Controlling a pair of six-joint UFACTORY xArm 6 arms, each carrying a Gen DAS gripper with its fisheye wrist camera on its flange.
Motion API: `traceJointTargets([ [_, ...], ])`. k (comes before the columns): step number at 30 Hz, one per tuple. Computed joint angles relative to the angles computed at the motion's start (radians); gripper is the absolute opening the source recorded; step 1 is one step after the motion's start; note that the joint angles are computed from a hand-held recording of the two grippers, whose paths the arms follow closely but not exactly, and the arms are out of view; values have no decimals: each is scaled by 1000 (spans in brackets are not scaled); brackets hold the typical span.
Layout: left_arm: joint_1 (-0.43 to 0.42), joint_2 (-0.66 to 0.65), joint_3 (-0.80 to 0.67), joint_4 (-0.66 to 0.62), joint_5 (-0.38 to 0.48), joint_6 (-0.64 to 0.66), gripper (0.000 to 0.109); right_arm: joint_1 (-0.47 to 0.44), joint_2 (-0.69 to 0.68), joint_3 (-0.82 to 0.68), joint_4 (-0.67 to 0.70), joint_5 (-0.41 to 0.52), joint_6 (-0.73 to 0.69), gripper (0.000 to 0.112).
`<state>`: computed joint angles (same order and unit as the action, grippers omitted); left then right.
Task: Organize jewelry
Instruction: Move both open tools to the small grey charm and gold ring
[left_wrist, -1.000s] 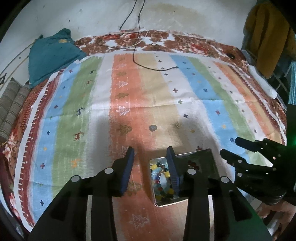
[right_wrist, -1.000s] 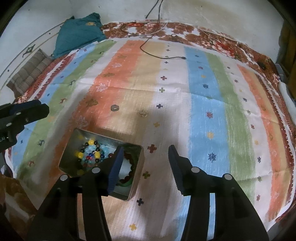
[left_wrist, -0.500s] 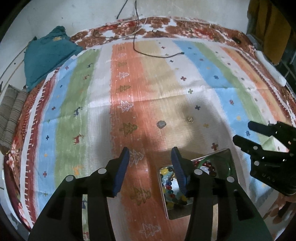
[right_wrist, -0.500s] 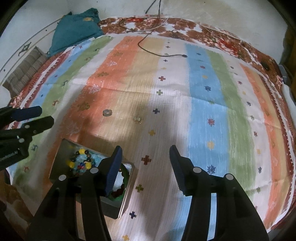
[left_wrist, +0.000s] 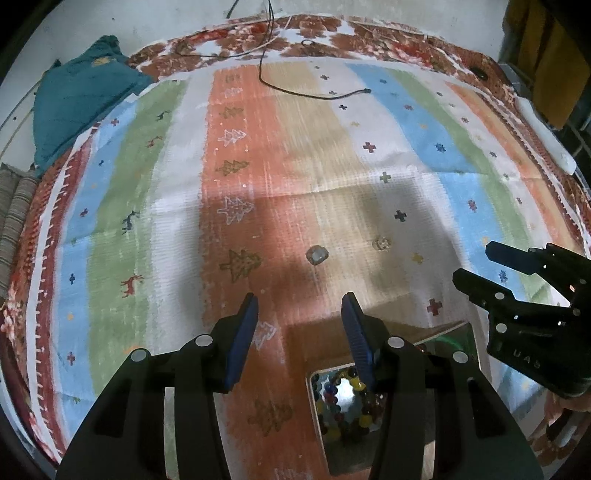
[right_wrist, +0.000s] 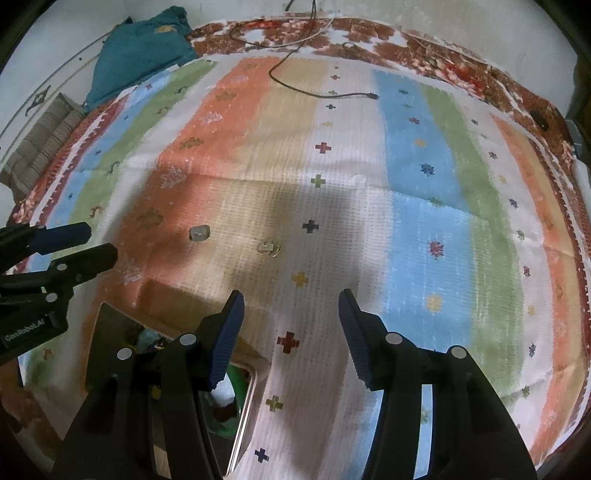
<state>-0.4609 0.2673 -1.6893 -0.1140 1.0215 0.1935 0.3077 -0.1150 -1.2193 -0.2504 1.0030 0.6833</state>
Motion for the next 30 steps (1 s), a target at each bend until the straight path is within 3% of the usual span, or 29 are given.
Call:
traceJointTargets([
  [9,-10,76,-77,0,9,18,48,-19,48,-25,24,-12,-31,53],
  [30,-8,262,-307,-1,133,52,48,-65,162,-88,81,-23,-109,53],
])
